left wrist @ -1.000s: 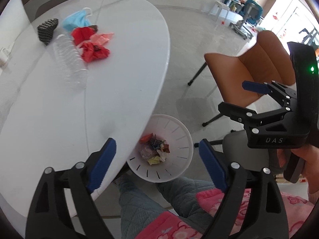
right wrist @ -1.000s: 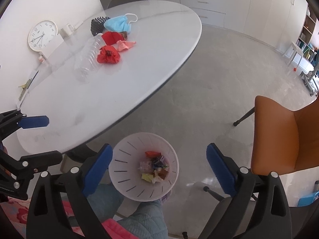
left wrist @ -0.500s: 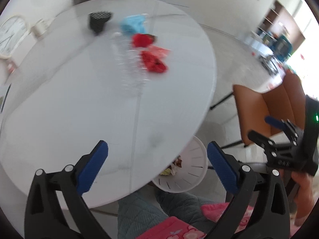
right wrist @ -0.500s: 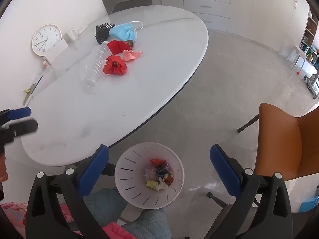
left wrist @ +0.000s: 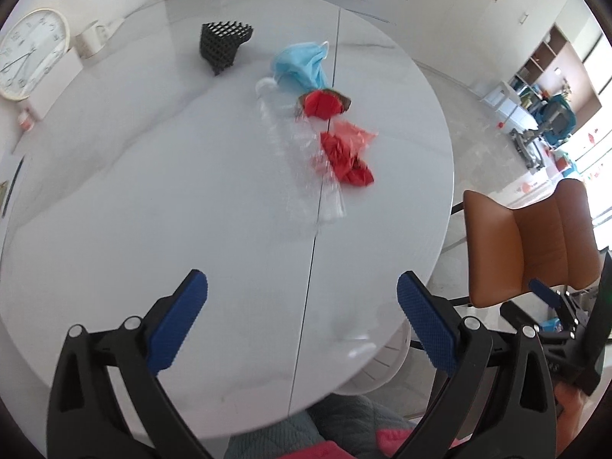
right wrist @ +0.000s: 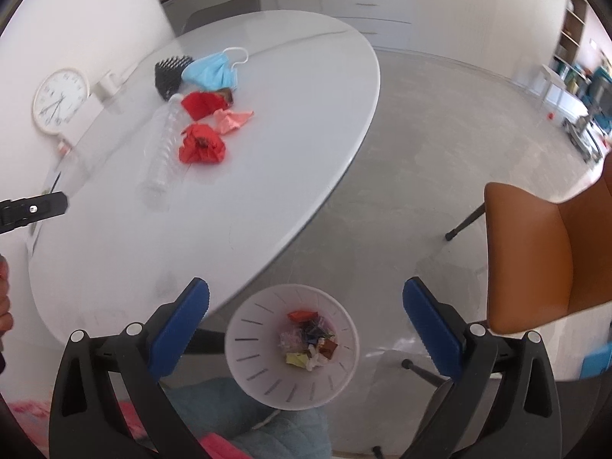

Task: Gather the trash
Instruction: 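Move both open tools back over the table toward the plastic bottle, then grasp the clear plastic bottle with the left tool while the right tool grasps the red tissue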

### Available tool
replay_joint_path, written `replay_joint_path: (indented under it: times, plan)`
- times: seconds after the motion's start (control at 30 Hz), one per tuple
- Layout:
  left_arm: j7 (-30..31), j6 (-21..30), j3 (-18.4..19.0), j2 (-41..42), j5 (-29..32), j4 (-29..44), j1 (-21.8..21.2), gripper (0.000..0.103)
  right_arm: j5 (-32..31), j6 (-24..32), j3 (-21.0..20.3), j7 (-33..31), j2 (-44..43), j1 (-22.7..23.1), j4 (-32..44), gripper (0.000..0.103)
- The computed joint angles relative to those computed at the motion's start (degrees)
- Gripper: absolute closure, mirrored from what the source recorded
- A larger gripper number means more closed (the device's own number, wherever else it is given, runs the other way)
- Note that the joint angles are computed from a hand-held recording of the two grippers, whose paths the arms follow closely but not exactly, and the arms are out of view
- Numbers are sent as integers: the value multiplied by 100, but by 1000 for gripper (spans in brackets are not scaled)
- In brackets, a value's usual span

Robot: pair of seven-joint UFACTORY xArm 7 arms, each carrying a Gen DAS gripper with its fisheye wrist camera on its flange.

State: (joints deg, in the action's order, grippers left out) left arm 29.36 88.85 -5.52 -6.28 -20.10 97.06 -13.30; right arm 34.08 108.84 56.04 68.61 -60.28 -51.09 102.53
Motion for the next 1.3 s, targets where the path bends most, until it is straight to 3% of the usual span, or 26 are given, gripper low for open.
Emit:
replay_joint_path:
  times: [0.2,0.43,0.6,0.73,0.8,0.9,1.07,1.3]
  plan:
    - [-157,199,-47,642,-104,664,18,8,146,-8,215,-344,225,-716,507,2]
    - [-1091,-294,-170,868,79,762,-52,8,52,-781,122,-1320,340,-647,-99,2]
    - [-1941,-760,-340,870,553,636,-327,8,-90,-1954,-104,-2462,710,189,-1426,2]
    - [-3170,-1142,-491,789,1127,424,-631,8,-168,-3152,-501,-3973,1304,1158,-2545,2]
    - [-3735,-1468,-552,752,1321,253,-758,8,-209,-3615,-713,-4685,1606,1567,-2923,2]
    - [-4317,-1553,-618,940,1742,347,-930,8,-343,-4067,-961,-5450,2056,2007,-3216,2]
    - [-4792,-1326,-595,1717,2376,1065,-1277,8,-257,-4673,-1312,-5948,2619,2627,-3516,2]
    - [-4606,-863,-381,2665,2713,1978,-1601,8,-415,-5233,-1553,-6171,3261,3200,-3685,2]
